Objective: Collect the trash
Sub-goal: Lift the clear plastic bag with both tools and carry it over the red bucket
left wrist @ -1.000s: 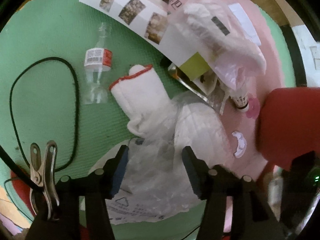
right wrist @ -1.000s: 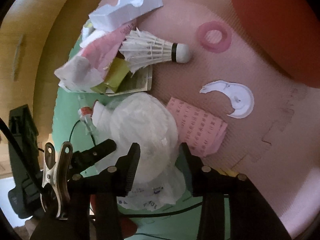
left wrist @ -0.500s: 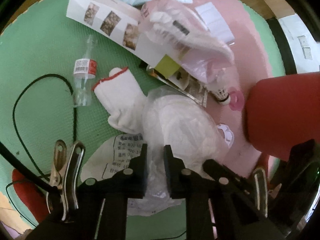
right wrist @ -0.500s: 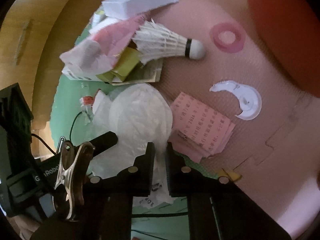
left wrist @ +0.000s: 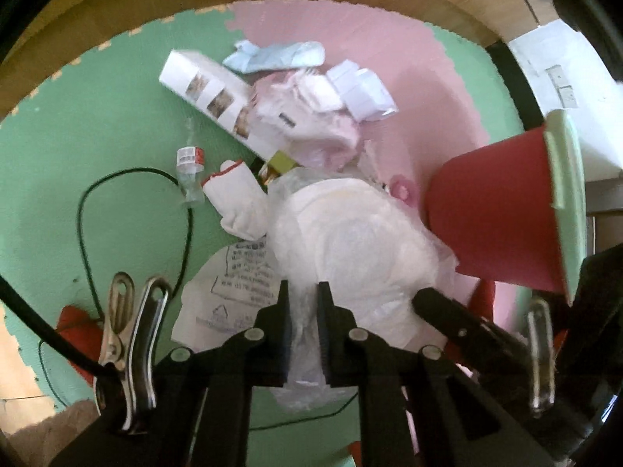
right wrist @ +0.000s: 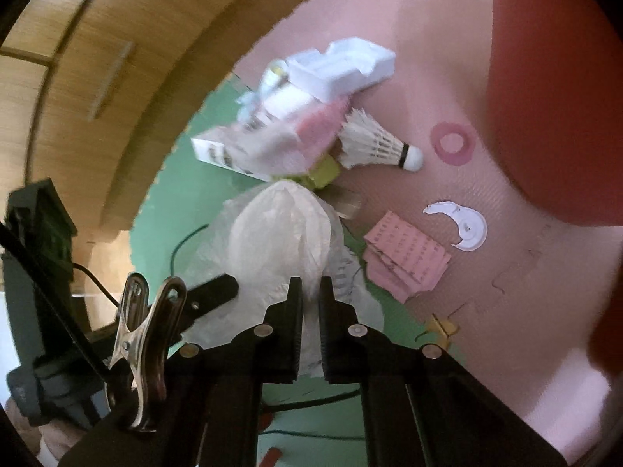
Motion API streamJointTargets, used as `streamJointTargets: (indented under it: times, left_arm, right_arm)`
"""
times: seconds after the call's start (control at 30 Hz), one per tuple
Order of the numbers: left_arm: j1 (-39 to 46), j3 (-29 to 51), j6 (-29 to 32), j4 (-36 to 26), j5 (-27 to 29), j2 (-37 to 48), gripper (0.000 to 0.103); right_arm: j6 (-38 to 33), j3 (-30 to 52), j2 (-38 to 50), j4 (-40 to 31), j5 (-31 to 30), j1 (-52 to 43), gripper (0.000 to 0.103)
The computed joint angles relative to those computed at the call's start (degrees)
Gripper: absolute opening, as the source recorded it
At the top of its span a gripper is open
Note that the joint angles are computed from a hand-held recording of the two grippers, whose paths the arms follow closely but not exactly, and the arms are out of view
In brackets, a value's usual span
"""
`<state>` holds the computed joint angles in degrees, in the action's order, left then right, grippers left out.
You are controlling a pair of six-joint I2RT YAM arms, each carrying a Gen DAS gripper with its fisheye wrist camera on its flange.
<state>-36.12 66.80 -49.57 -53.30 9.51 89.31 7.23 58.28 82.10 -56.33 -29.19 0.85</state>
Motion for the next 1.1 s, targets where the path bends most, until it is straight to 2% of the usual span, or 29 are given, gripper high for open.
streamJointTargets:
  times: [0.23, 0.5, 0.77, 1.1]
  left_arm:
    - [-6.0, 8.1, -2.5, -7.6, -5.3, -4.0, 0.011]
    - [-13.0, 21.0, -3.3, -13.9, -12.2, -1.9, 0.011]
    - [-15.7, 37.0, -2.2, -19.0, -15.9, 3.5, 0.011]
    - [-17.4, 58.9, 1.5, -26.3, -18.9, 14.5, 0.011]
  right_arm:
    - [-1.5, 5.0, -9.2, -9.2, -0.4, -0.7, 0.008]
    - [-4.0, 12.3, -15.0, -17.7, -1.9, -6.1, 0.008]
    - [-9.1, 23.1, -14.4, -25.2, -7.1, -16.1, 0.008]
    - [-14.9, 32.7, -10.2, -30.1, -11.8, -25.9, 0.008]
